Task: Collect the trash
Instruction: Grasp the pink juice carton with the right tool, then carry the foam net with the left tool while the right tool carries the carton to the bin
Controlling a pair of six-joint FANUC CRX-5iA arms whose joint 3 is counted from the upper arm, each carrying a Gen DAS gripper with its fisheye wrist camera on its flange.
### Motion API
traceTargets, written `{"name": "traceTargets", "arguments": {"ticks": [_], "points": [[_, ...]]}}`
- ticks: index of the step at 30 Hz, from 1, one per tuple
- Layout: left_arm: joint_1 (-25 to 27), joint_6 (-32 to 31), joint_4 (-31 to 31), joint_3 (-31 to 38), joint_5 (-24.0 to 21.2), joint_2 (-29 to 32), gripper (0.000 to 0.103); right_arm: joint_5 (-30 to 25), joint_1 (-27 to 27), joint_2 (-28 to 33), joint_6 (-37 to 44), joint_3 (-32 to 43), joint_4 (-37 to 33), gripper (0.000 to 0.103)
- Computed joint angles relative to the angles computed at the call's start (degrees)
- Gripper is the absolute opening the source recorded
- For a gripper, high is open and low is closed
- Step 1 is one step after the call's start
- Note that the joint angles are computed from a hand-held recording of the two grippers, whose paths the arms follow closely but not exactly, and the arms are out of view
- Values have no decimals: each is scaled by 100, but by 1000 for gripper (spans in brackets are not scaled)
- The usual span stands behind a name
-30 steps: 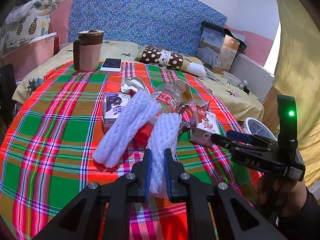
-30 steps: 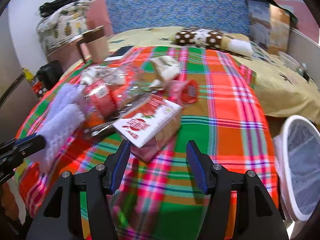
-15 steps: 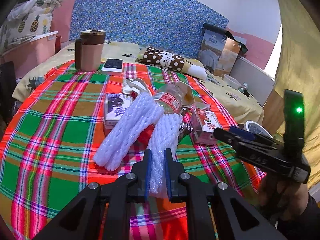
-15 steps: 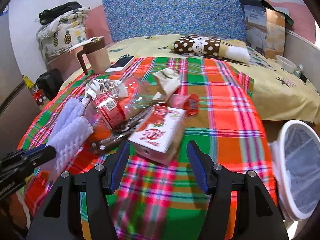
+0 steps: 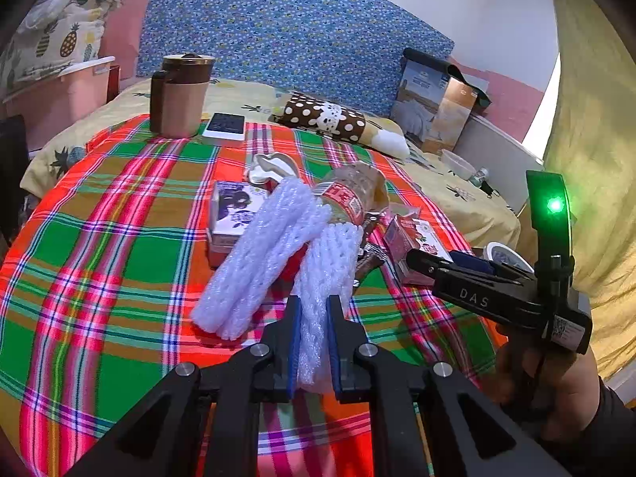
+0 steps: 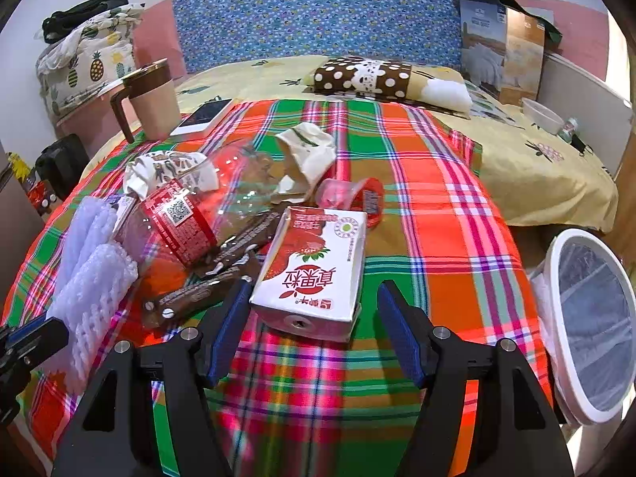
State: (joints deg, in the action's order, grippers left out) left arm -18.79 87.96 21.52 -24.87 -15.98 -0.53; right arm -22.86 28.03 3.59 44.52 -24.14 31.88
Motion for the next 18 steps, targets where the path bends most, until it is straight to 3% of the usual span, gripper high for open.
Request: {"name": "traceTargets", "arguments": {"ticks": [1, 18], "points": [[-12, -35, 39, 0, 4, 14, 12, -11, -8, -5, 145, 29, -134, 56], [-395, 338, -280, 412, -205, 246, 12, 211, -216, -730, 1571, -263, -1577, 55]]}}
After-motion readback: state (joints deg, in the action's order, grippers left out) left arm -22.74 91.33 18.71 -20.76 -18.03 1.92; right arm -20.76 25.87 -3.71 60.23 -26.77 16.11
